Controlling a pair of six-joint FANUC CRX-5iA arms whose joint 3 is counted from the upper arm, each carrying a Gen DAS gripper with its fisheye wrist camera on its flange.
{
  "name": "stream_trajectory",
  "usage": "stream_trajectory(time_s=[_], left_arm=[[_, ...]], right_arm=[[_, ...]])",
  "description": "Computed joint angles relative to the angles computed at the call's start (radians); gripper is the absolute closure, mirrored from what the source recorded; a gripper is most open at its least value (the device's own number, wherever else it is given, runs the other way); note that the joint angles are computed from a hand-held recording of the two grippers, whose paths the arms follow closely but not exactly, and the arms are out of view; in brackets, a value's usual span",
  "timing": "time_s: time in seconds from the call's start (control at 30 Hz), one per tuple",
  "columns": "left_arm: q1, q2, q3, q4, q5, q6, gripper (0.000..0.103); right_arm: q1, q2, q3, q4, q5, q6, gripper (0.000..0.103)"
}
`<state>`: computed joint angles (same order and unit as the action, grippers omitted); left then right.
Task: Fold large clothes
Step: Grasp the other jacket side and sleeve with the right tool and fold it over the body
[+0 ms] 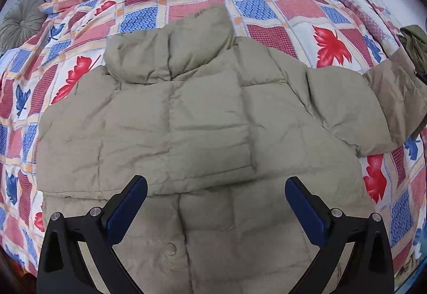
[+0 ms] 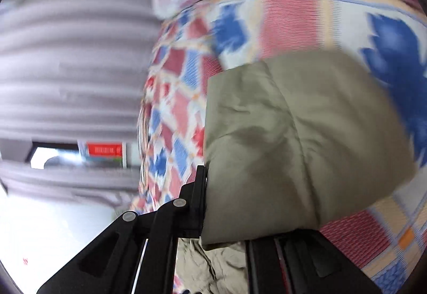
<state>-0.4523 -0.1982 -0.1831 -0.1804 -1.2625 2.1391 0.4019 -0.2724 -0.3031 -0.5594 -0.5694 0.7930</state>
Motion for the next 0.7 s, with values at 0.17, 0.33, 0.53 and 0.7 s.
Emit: stream_trajectory(time_s=[0.17,0.33,0.53,0.7], left_arm=[[0.11,-0.099,-0.074,0.004,0.013,-0.064,0.0],[0.256,-0.205,-0.165,0.045,0.042,-0.18,0.0],[0.405,-0.272,-0.252,0.086,0.057,-0.279,0.0],[0.468,-0.294,-0.307,0.139,0.079,-0.357,0.0]], right_arm=[[0.259,0.094,0.087,0.295,0.021,-0.125,0.095],[0.497,0.234,0.192,0.555,-0.066,-0.141,0.095],[0.631,0.398,0.291,0.528,-0.199,-0.126,0.095],[0.633,0.475,0.297,0.446,-0.211,-0.182,0.095]])
